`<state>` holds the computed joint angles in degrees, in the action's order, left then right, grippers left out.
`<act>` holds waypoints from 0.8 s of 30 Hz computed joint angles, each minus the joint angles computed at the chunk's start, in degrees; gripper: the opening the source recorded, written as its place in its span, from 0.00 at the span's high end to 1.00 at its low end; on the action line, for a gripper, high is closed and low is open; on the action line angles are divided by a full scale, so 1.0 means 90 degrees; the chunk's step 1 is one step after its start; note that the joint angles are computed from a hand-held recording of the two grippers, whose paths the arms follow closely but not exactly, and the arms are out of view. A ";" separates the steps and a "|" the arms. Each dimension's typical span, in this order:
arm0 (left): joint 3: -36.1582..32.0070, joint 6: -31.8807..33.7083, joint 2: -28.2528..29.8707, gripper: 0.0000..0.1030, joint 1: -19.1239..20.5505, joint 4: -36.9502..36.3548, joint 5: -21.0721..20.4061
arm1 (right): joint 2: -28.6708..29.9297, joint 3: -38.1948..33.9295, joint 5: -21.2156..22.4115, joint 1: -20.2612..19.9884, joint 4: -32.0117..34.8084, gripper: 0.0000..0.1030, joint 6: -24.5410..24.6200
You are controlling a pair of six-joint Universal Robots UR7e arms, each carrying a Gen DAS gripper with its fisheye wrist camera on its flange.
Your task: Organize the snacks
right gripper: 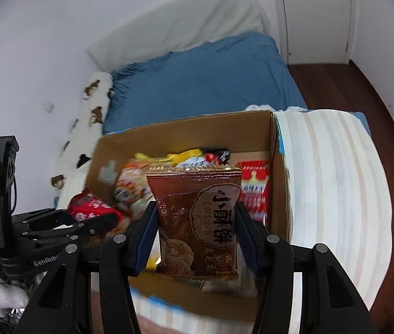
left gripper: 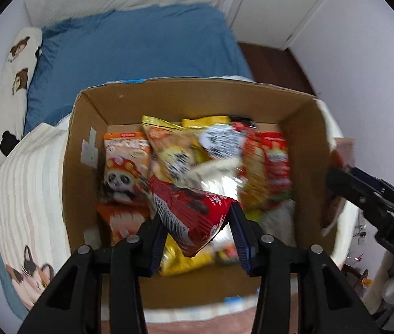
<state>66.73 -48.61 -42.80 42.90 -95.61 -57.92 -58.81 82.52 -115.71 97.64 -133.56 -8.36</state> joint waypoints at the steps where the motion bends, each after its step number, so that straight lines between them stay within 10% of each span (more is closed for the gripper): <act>1: -0.0174 0.0050 0.0109 0.61 0.0126 0.0124 -0.0066 | 0.0168 -0.0201 -0.0057 -0.0030 0.0104 0.46 0.0045; 14: -0.1440 0.0057 0.0903 0.58 0.0900 0.1203 -0.0350 | 0.1801 -0.2054 -0.0618 -0.0198 0.1340 0.45 0.0245; 17: -0.1582 -0.0110 0.0957 0.43 0.1005 0.1337 -0.0512 | 0.2018 -0.2411 -0.0771 -0.0223 0.1936 0.40 0.0515; 20: -0.1444 -0.0198 0.0855 0.18 0.1035 0.1241 -0.0510 | 0.2062 -0.2396 -0.0846 -0.0224 0.1887 0.09 0.0496; 24: -0.1484 -0.0332 0.0843 0.18 0.0985 0.1544 -0.0267 | 0.1968 -0.2261 -0.0845 -0.0205 0.1880 0.09 0.0552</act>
<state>53.38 -51.59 -35.21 51.76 -81.72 -60.33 -41.10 62.17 -123.31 95.79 -116.64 -3.39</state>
